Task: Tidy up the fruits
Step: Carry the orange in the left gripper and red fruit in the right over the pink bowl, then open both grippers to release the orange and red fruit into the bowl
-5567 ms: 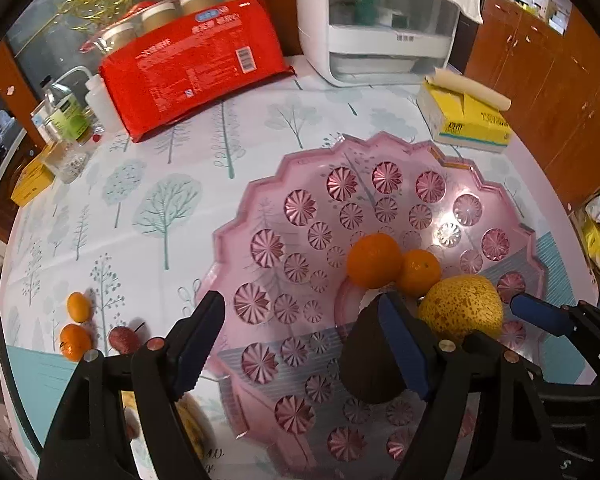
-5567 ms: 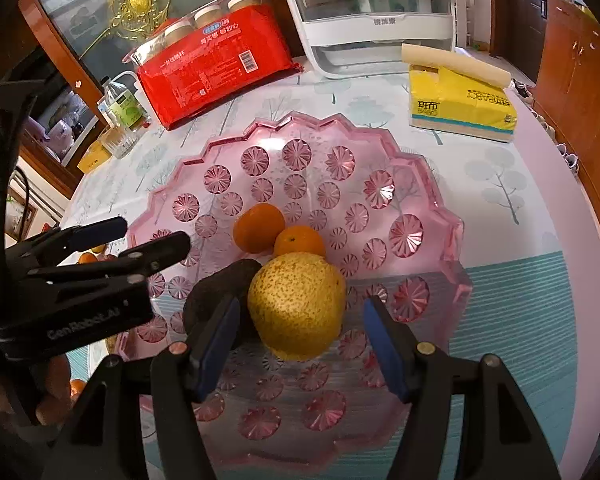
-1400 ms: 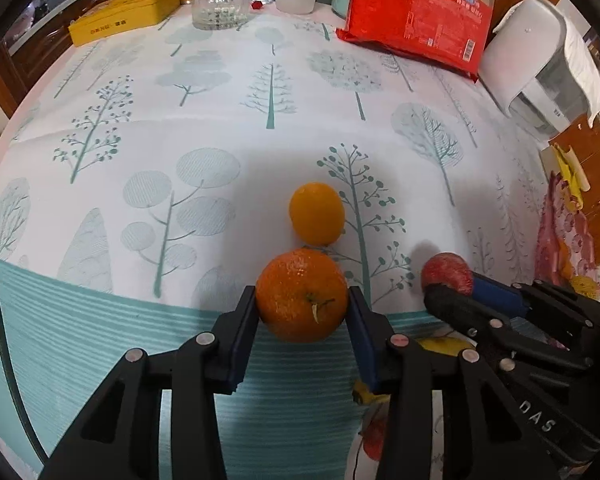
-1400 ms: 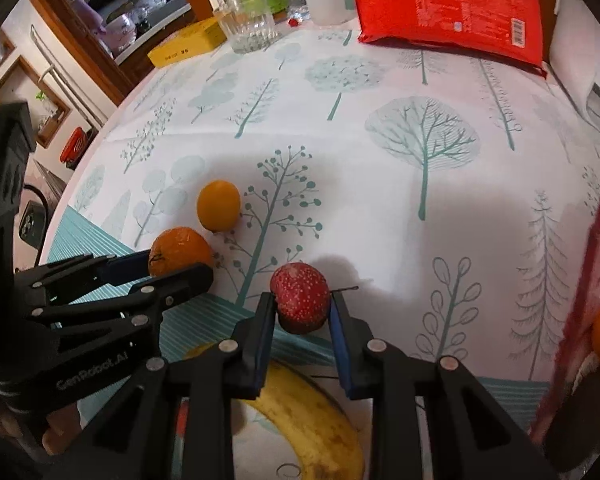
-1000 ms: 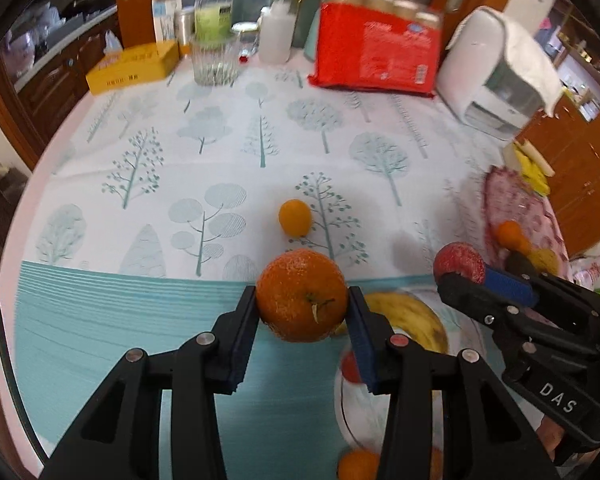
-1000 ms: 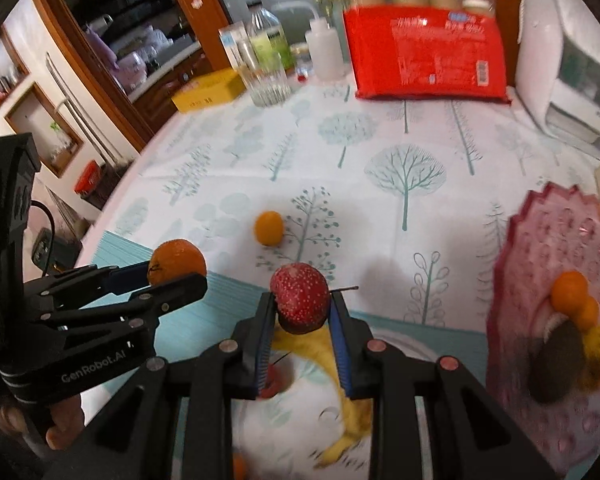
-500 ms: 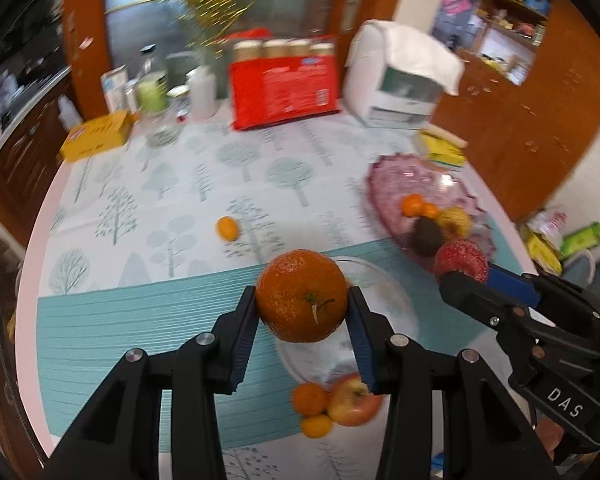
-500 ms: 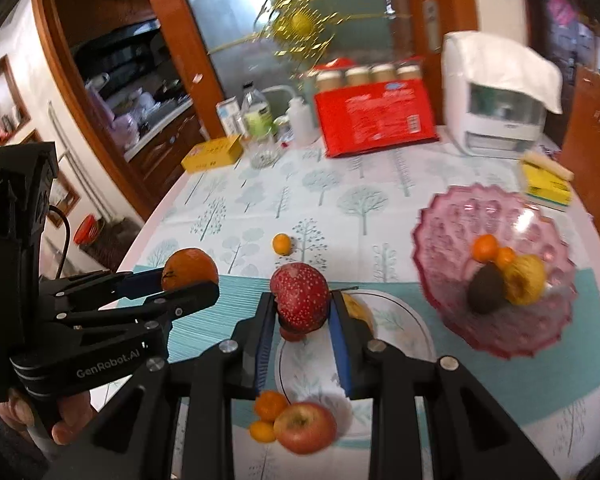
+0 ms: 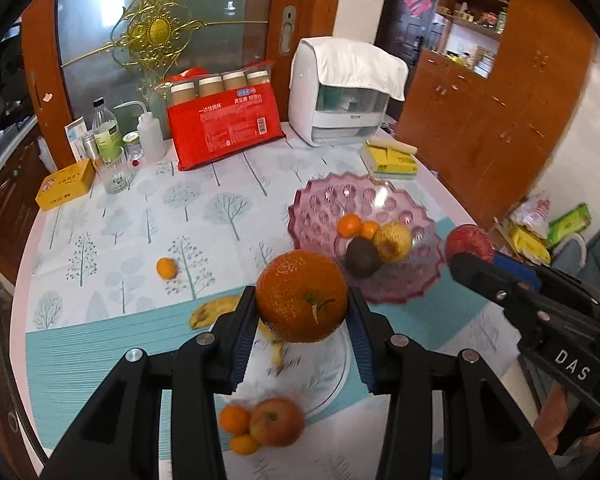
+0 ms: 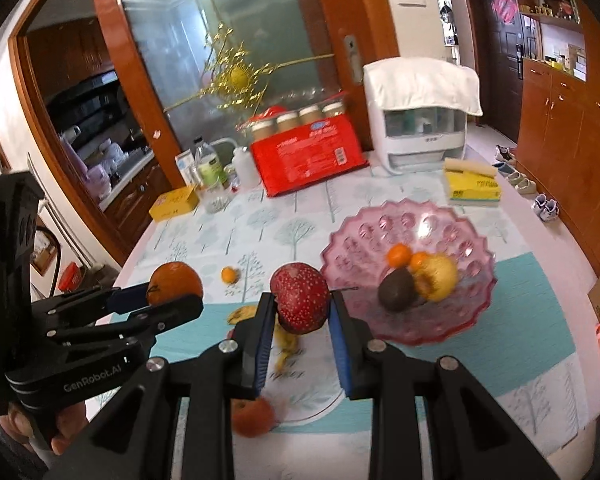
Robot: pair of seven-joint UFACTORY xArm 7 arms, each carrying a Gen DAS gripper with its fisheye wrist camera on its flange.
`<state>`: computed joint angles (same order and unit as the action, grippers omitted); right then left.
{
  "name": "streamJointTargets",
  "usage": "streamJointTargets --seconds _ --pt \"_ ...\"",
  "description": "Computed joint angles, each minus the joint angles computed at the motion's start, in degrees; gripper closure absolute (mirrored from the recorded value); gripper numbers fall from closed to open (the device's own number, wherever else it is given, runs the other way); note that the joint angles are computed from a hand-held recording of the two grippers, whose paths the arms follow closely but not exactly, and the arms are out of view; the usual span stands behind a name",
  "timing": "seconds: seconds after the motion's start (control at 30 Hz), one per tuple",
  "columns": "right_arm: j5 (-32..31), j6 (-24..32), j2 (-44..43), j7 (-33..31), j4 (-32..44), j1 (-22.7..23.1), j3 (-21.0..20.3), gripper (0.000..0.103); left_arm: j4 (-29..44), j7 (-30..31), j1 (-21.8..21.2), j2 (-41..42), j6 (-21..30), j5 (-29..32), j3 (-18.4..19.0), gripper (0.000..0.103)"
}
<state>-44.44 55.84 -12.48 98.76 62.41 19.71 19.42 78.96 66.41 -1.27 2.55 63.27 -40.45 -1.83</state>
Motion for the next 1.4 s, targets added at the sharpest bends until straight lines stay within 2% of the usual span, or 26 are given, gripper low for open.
streamJointTargets --seconds 0.07,0.27,0.33,0.43,0.53,0.7,0.87,1.0,1.1,1.27,1.4 --pt "1.2 -2.7 -4.1 -2.7 -3.9 -0.6 -1.9 0.076 -1.0 -3.1 -1.7 -0.9 -2.7 0.4 -1.3 0.061" --pt "3.8 -9.5 -14.6 -16.4 -12.9 -5.1 -7.6 0.076 -0.8 -13.7 -7.7 -1.0 -12.8 3.1 -4.6 0.061" --pt "3.9 -11.5 -16.9 -20.7 -14.5 -7.0 -9.6 0.076 0.6 -18.3 -9.8 0.2 -16.2 5.7 -5.6 0.061" --pt "4.6 -15.7 -18.0 -26.2 -16.0 -9.8 -12.8 0.076 2.6 -23.8 -11.7 2.2 -18.5 9.1 -6.5 0.061" --pt "5.2 -19.4 -17.3 -30.5 -17.0 -12.9 -14.8 0.076 4.7 -30.9 -14.0 5.5 -21.2 15.7 -7.2 0.061" --pt "10.4 -26.6 -13.3 -36.9 -19.4 -16.1 -19.0 0.076 7.9 -39.3 -16.3 12.0 -22.3 25.0 -7.4 0.061" --pt "17.5 -32.3 -7.4 -42.4 -20.8 -17.7 -20.8 0.076 11.4 -45.7 -18.1 19.0 -22.4 31.7 -7.0 0.061" --pt "22.4 -34.8 -3.0 -47.3 -21.0 -19.0 -20.7 0.076 13.3 -48.1 -18.7 23.0 -21.4 34.8 -6.9 0.061" --pt "29.8 -36.5 1.0 -53.2 -20.7 -18.3 -21.7 0.076 14.1 -49.8 -19.6 25.5 -20.7 37.3 -6.5 0.061" --pt "38.3 -37.1 6.8 -60.1 -19.4 -19.1 -20.6 0.076 14.6 -51.1 -20.3 28.0 -20.3 39.6 -6.5 0.061" --pt "41.0 -37.7 9.5 -62.6 -18.3 -20.0 -19.9 0.076 14.5 -51.2 -20.9 28.9 -21.3 40.9 -6.5 0.061"
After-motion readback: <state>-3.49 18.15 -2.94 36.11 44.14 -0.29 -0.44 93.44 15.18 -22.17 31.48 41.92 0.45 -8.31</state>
